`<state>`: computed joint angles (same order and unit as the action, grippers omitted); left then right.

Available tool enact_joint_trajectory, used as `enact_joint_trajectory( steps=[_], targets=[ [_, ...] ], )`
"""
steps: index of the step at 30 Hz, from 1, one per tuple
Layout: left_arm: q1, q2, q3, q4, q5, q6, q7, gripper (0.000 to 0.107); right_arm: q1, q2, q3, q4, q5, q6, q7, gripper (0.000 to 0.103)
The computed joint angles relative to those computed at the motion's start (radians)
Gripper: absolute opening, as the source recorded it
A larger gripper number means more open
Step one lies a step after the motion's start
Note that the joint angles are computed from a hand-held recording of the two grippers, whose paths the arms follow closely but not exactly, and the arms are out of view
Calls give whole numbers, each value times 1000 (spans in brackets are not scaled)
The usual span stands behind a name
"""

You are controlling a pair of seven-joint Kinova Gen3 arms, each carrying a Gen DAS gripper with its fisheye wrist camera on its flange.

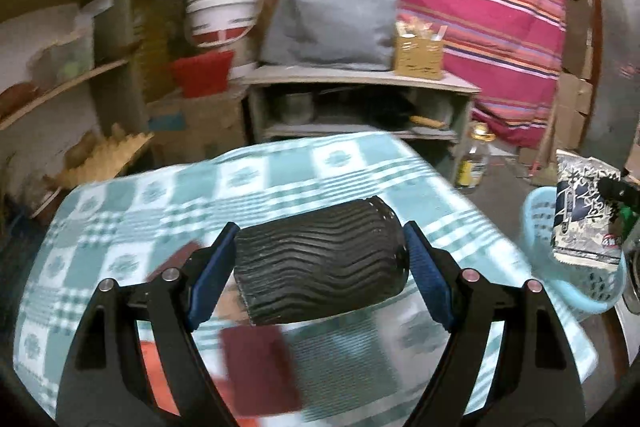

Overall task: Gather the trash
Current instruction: 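Carry the black cylinder and snack bag with both grippers over the blue basket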

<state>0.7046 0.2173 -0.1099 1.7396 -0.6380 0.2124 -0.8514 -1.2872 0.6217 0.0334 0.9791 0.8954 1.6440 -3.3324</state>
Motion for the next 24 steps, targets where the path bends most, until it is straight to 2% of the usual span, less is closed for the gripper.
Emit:
enact_joint_trajectory(
  steps=[4, 7, 10, 15, 18, 20, 21, 22, 24],
  targets=[
    [6, 35, 82, -59, 62, 7, -50, 80, -10, -74, -13, 138, -10, 60, -98, 24],
    [82, 75, 70, -112, 68, 13, -52, 80, 1, -120, -44, 221, -15, 91, -174, 24],
    [97, 120, 117, -170, 127, 22, -109, 80, 15, -156, -80, 285, -19, 108, -235, 24],
    [125, 215, 184, -284, 212, 69, -218, 80, 44, -189, -137, 347, -22, 137, -299, 24],
    [171, 261, 172, -343, 232, 102, -262, 80, 60, -201, -160, 369, -25, 143, -322, 24],
    [159, 281, 198, -371, 272, 118, -309, 80, 70, -207, -172, 379, -29, 145, -331, 24],
    [146, 288, 216, -381, 297, 120, -332, 83, 75, -208, -177, 383, -33, 146, -332, 24],
    [141, 289, 218, -382, 316, 118, -348, 90, 79, -210, -181, 388, -35, 143, -335, 24],
    [167, 284, 179, -375, 331, 104, -341, 94, 86, -210, -187, 391, -38, 138, -335, 24]
  ],
)
